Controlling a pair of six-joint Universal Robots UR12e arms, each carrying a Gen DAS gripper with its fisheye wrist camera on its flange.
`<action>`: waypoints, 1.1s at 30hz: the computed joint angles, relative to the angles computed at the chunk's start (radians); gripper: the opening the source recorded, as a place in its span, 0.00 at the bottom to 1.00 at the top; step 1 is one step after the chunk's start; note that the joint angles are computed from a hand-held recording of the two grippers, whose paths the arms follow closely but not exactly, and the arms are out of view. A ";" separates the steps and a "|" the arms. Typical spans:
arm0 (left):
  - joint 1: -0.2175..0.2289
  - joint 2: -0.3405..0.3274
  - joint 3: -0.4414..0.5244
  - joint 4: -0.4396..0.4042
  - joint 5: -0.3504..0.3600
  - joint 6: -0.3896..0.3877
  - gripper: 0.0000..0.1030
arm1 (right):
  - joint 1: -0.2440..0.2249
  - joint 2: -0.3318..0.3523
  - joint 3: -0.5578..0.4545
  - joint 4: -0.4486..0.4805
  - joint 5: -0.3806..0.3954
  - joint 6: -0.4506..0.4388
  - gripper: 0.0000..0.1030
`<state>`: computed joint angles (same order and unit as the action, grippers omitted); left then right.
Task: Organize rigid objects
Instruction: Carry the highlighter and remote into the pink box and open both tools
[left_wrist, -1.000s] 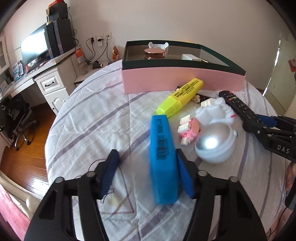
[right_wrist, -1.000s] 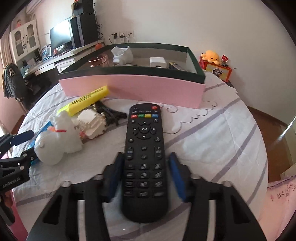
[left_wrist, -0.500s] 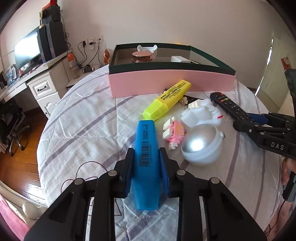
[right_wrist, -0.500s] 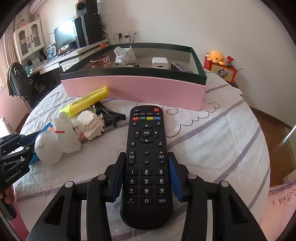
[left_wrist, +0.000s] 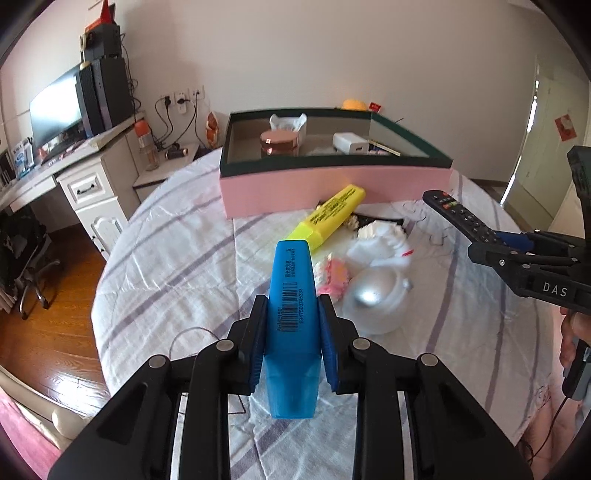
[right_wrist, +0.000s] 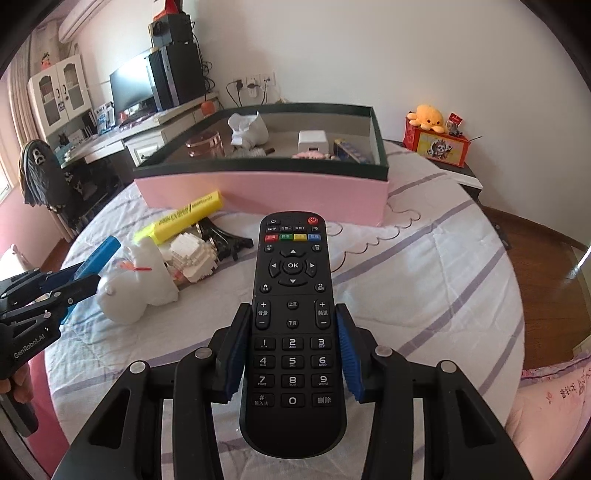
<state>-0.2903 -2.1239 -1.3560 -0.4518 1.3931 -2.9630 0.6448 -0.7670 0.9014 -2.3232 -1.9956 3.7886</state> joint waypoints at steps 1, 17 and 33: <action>-0.002 0.002 0.002 0.004 0.000 0.002 0.26 | 0.001 -0.004 0.004 -0.010 -0.005 -0.003 0.43; -0.031 -0.042 0.141 0.039 -0.016 0.042 0.26 | 0.000 -0.022 -0.019 -0.112 -0.046 -0.107 0.43; -0.065 -0.285 0.598 -0.220 -0.033 0.099 0.26 | -0.073 0.067 -0.201 -0.030 0.004 -0.203 0.43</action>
<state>-0.3551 -2.4090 -0.7583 -0.6717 1.3605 -2.8642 0.5721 -0.7004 0.7000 -2.3535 -1.9914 3.5858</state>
